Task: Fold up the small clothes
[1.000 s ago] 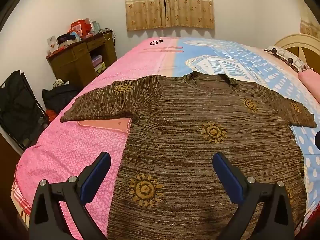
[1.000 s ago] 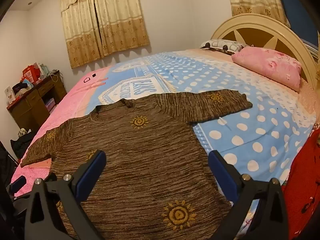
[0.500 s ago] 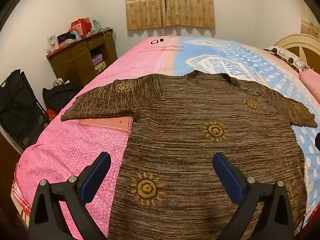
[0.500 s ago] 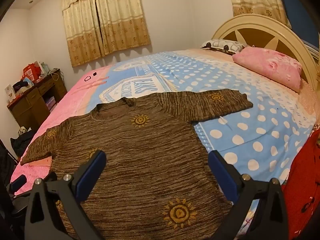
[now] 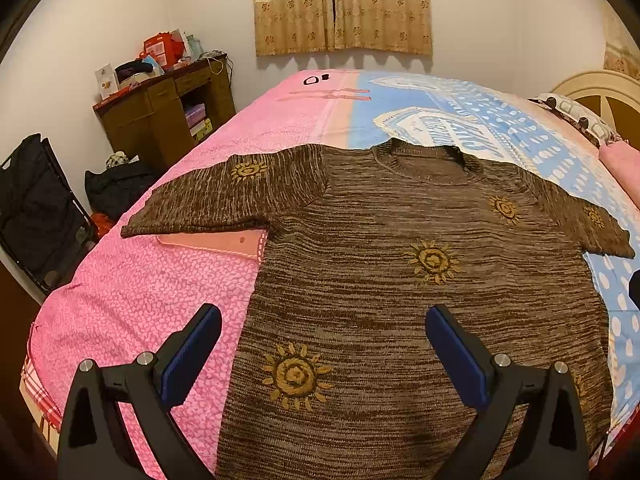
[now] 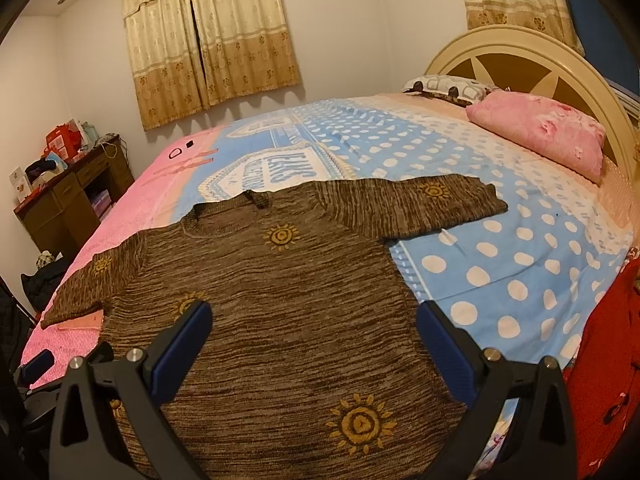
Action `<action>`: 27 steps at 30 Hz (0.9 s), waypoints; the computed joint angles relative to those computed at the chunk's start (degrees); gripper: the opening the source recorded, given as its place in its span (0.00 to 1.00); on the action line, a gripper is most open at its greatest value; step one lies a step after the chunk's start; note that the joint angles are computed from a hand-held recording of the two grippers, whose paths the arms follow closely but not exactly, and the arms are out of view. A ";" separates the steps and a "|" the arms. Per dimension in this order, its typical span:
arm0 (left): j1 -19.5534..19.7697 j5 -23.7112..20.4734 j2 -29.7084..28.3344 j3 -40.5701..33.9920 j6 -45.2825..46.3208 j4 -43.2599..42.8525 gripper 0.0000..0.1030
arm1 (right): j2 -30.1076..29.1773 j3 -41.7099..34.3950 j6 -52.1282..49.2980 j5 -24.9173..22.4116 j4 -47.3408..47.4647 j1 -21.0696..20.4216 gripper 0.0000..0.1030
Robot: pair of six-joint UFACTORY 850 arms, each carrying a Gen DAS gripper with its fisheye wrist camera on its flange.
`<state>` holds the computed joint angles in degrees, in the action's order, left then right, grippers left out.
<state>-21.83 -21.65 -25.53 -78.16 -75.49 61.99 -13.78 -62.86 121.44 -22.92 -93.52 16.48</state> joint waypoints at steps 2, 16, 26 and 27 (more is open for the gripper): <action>0.07 0.14 0.03 0.07 0.17 -0.22 0.99 | -0.01 -0.02 -0.28 0.00 0.29 0.00 1.00; 0.32 0.37 0.16 0.12 1.43 -1.77 0.99 | -0.07 -0.31 -1.65 0.09 1.61 0.03 1.00; 0.44 0.44 -0.10 -0.20 2.27 -2.78 0.99 | -0.15 -0.35 -1.71 -0.05 1.73 0.18 1.00; 0.43 0.49 -0.09 -0.15 2.22 -2.71 0.99 | -0.17 -0.34 -1.62 -0.10 1.63 0.18 1.00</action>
